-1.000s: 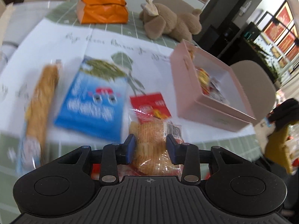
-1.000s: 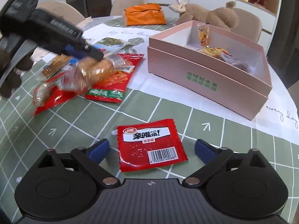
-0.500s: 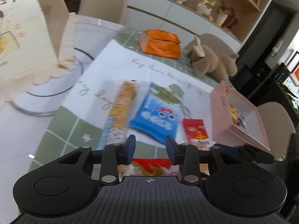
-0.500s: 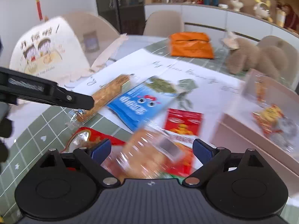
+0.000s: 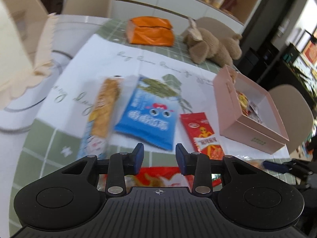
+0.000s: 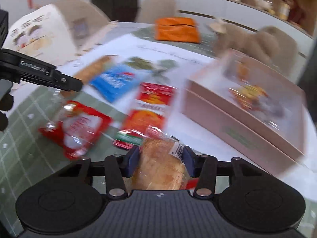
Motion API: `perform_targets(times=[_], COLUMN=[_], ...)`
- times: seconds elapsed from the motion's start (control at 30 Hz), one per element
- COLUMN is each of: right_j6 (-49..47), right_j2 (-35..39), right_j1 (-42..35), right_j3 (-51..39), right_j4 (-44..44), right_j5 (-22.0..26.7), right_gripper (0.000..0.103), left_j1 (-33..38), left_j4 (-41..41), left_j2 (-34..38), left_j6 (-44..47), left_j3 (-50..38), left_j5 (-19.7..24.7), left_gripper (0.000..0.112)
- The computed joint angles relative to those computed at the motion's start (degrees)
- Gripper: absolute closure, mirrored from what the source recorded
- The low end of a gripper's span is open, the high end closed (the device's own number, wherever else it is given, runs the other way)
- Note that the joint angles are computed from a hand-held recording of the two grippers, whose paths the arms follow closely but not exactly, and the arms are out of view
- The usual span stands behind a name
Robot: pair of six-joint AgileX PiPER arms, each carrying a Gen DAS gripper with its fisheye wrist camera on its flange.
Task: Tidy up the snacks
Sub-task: 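Grasp the round bread bun with right tool while left tool grasps a cracker stick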
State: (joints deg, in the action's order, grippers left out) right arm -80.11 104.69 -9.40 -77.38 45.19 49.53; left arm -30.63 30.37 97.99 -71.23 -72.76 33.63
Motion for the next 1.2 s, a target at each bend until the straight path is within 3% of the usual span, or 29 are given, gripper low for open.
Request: perform_targets(times=[0.13,0.2,0.27,0.5,0.73,0.9,1.0,1.2], right_j6=[1.2,3.0,4.7,6.6,0.0,-3.0,-4.6,-13.3], right_j2=[0.2,1.3,2.4,4.3,1.2,-1.4,-2.5,-6.2], right_j1=[-4.9,-7.1,-8.9,-10.5,-8.7,-11.0,-12.6,-10.1], right_j3=[-0.8,-2.1,-2.7,-0.8,2.8,4.2,5.0,8.6], right_j4=[1.5,1.9,1.7,2.4,3.5,4.6,4.3,4.2], right_j5=[-1.2,-0.7,-0.3,0.4,4.6,5.4,4.9,6.9], right_gripper=[0.062,0.052,0.033,0.026,0.026,0.026,0.026,0.026], left_j1=[-1.2,-1.5,-1.6,0.3,6.2,7.8,7.9,3.6], left_j4=[-1.4,-2.3,-2.7,6.1,1.8,-2.7,-7.5,-9.2], left_j2=[2.3,2.0,0.6,-1.2,12.1,10.5,5.7,-4.8], left_j6=[5.7,6.7,6.9,-1.2,11.1,12.7,13.7,6.7], left_j3=[-3.9,-3.9,-2.4,-1.3,-16.3,-12.9,-6.5,7.3], left_j5=[3.5,4.8,5.0,9.3,17.4,13.4,8.8,4.2], left_gripper=[0.073,0.073,0.073,0.073,0.074,0.077,0.080,0.080])
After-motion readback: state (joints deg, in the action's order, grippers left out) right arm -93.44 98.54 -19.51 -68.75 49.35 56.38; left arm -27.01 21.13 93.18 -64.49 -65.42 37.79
